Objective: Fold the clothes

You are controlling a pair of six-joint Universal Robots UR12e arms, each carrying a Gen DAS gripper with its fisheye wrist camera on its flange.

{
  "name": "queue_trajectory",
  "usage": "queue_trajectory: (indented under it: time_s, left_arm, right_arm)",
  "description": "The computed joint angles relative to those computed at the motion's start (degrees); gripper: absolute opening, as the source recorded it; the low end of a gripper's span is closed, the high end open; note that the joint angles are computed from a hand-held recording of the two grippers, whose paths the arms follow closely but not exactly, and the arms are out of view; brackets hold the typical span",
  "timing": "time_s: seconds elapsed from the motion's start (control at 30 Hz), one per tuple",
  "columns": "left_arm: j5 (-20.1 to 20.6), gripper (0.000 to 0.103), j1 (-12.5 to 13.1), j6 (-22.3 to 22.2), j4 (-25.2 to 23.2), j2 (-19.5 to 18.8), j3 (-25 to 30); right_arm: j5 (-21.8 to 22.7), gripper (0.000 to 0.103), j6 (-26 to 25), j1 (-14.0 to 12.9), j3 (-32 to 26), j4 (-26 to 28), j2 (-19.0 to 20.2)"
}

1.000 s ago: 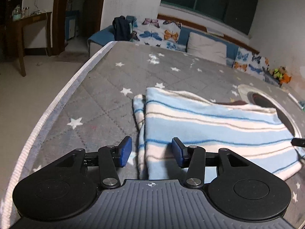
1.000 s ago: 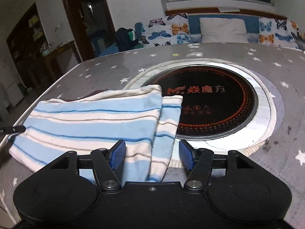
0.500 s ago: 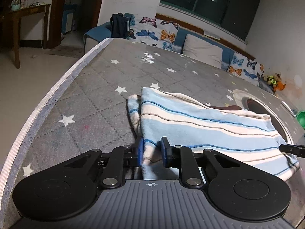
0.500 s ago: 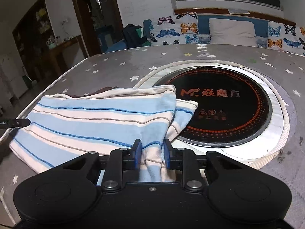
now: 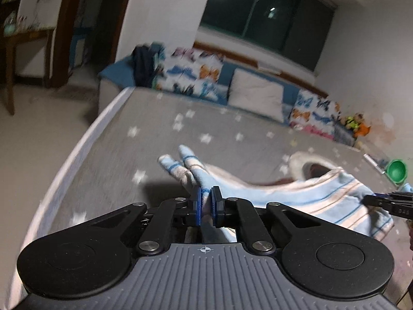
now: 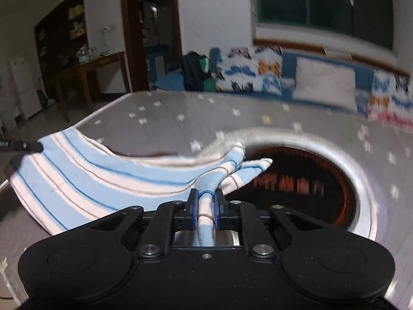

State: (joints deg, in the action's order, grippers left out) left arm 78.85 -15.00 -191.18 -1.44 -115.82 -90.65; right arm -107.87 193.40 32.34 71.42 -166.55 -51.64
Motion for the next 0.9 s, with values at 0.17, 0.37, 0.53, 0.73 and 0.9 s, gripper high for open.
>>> queue_trajectory:
  time_s: [0.17, 0.37, 0.53, 0.73, 0.9]
  left_arm:
    - [1.30, 0.008, -0.79, 1.10, 0.69, -2.71, 6.94]
    - [6.48, 0.008, -1.62, 1.83, 0.78, -7.45, 16.07]
    - [10.12, 0.008, -1.73, 1.45, -2.22, -12.04, 22.32]
    - [12.49, 0.008, -1.75, 0.64, -16.02, -17.16, 27.90]
    - [15.34, 0.010, -1.74, 1.15, -22.69, -18.61, 29.54]
  right_arm:
    - [-1.86, 0.012, -6.78, -0.18, -7.28, 1.71, 2.76]
    - [-3.82, 0.012, -10.33, -1.22, -16.23, 2.18, 7.27]
    - [-4.54, 0.013, -9.60, -2.73, -21.45, 3.56, 11.14]
    - [-3.68, 0.013, -4.33, -4.30, -25.25, 13.78, 15.07]
    - [-4.03, 0.019, -2.67, -4.62, -26.15, 18.75, 16.22]
